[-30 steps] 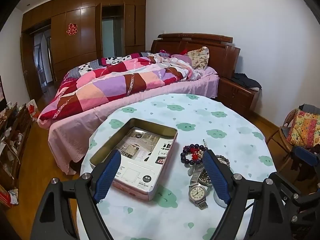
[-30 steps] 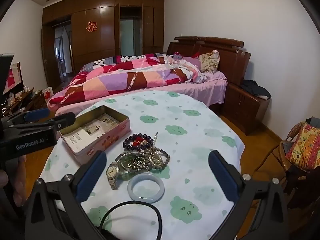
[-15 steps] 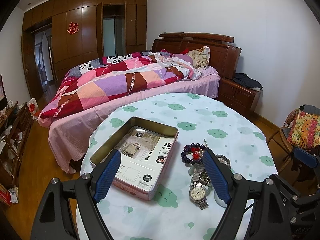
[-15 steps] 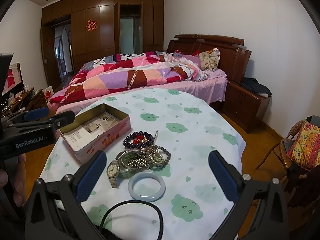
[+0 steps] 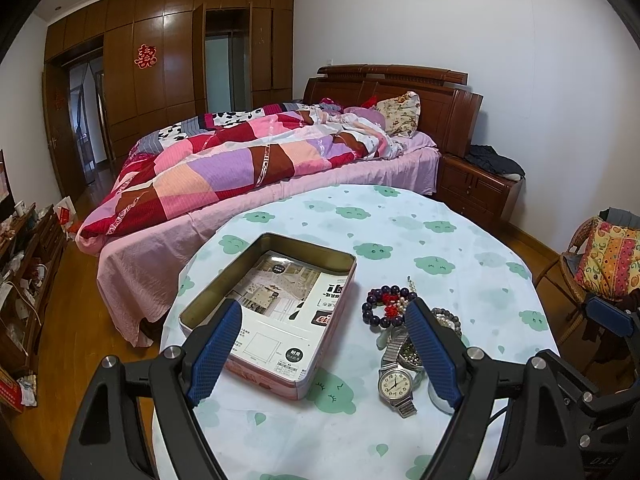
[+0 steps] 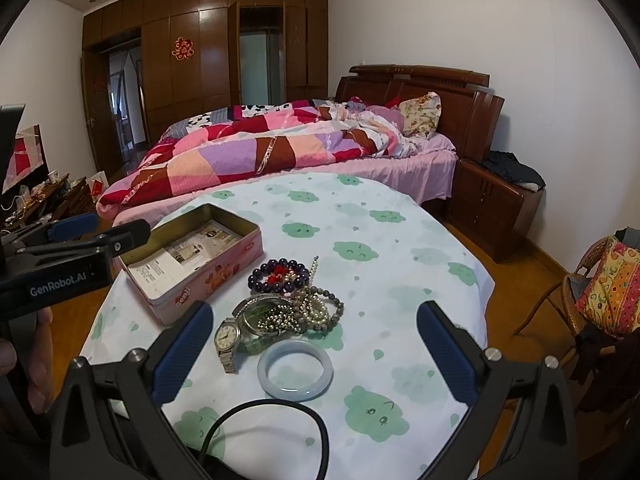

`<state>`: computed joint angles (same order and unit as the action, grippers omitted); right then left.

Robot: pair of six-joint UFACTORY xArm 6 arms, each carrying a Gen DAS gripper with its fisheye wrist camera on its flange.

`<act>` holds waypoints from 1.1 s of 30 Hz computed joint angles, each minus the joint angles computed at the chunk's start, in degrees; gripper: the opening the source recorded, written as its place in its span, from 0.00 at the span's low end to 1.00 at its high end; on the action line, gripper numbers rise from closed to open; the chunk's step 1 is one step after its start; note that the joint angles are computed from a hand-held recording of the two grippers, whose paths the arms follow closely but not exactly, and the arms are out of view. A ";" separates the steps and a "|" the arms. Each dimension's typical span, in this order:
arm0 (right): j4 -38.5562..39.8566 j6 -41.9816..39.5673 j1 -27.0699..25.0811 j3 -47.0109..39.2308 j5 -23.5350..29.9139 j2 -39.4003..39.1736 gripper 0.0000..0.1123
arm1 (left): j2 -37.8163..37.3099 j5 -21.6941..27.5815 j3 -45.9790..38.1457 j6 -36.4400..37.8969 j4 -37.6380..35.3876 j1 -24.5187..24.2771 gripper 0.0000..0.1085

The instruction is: Organize jewelry

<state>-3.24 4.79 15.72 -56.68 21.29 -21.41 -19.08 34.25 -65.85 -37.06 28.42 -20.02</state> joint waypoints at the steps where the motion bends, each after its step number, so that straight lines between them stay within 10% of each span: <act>1: 0.15 -0.15 0.01 -0.19 0.22 0.05 0.92 | -0.03 -0.04 0.04 -0.02 0.01 0.01 0.77; 33: 1.42 -1.21 -0.25 -0.81 0.99 0.54 0.92 | -0.15 -0.34 0.53 0.57 -0.48 0.36 0.77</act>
<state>-1.82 3.58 15.46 -57.49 22.28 -20.88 -19.23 33.91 -65.32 -36.49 27.94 -19.66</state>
